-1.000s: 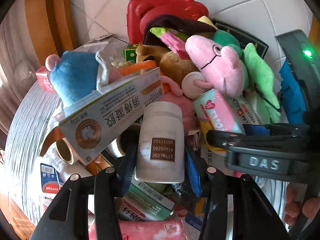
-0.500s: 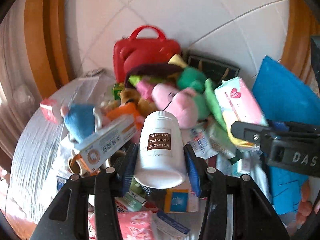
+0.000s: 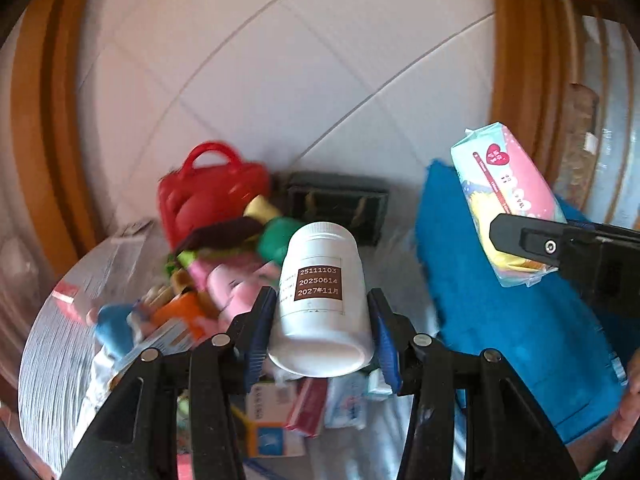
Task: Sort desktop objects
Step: 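Carry pill bottle with left gripper while right carries Kotex pack over crate, then open both grippers to drop pill bottle and Kotex pack into crate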
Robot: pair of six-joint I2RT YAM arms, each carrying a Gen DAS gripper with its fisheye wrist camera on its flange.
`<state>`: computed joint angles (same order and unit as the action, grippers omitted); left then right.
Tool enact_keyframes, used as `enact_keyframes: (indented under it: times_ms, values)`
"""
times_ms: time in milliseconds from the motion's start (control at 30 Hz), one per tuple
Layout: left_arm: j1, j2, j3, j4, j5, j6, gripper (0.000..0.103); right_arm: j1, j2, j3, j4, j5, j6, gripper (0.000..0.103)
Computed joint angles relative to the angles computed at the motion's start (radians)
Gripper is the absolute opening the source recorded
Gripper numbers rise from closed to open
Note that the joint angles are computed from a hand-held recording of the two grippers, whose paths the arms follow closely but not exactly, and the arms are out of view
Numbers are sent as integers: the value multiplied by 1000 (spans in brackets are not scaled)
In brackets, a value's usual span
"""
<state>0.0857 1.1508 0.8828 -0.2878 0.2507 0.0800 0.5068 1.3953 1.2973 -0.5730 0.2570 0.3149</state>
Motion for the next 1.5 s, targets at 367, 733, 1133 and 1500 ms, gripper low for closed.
enact_keyframes:
  times_ms: [367, 733, 1133, 1500]
  values:
    - [-498, 2, 179, -64, -268, -132, 46, -399, -321, -36, -190, -167, -152, 61]
    - [-861, 575, 832, -417, -393, -317, 46, -1029, -4, 197, -377, -498, -624, 61]
    - [-901, 1177, 1472, -916, -380, -390, 46, -1096, 416, 272, -445, -388, -828, 61]
    - [-900, 1281, 1637, -1038, -386, -395, 46, -1084, 439, 208, -429, -329, -899, 61]
